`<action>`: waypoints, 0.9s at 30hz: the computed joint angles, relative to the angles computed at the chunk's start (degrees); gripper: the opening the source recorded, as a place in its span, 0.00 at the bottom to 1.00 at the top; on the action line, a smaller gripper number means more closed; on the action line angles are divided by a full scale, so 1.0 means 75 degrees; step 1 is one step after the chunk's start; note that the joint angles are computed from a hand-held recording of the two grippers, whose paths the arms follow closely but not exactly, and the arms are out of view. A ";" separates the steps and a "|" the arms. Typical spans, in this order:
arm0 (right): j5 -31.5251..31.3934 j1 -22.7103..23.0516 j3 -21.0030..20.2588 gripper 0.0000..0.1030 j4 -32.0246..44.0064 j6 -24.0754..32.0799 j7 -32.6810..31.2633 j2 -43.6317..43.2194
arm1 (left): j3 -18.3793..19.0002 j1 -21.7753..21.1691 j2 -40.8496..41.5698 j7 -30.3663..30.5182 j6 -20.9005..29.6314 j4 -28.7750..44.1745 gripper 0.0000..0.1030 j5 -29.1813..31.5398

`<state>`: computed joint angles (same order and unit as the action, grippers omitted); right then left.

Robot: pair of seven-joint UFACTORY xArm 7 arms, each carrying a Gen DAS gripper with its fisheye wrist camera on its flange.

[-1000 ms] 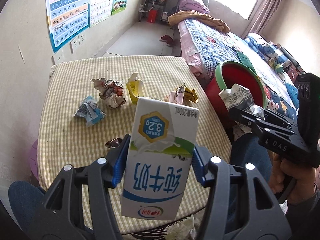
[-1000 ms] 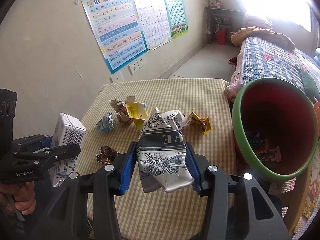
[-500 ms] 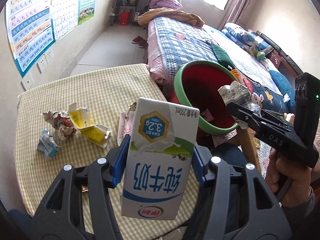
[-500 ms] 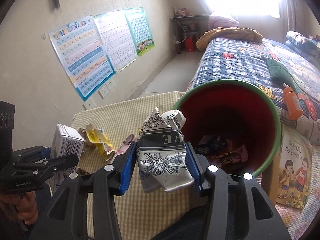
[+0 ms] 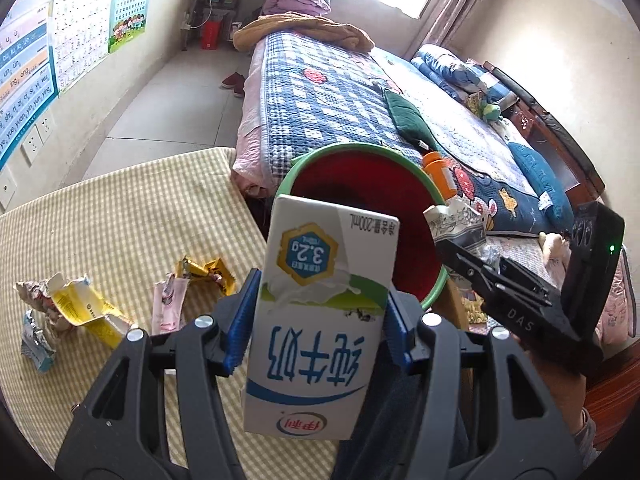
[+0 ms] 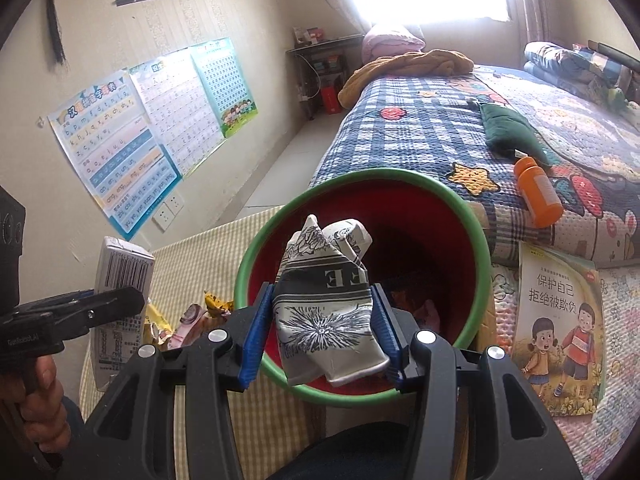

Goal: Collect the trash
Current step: 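Carry the carton and wrapper over the red bin with both grippers, then move both grippers back over the table of wrappers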

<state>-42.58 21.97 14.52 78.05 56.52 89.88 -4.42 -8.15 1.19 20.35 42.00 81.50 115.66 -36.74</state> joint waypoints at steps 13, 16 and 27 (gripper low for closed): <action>0.0187 -0.0518 -0.0125 0.45 -0.0568 -0.0545 -0.0177 -0.0388 | -0.0485 -0.0839 0.1136 -0.0762 -0.0055 0.1671 0.52 0.0406; 0.0211 -0.0628 -0.0139 0.46 -0.0624 -0.0554 -0.0310 -0.0456 | -0.0546 -0.1019 0.1389 -0.0927 -0.0026 0.2034 0.52 0.0543; 0.0170 -0.0771 0.0015 0.80 -0.0745 -0.0376 -0.0430 -0.0578 | -0.0567 -0.1076 0.1485 -0.1139 -0.0412 0.2310 0.80 0.0735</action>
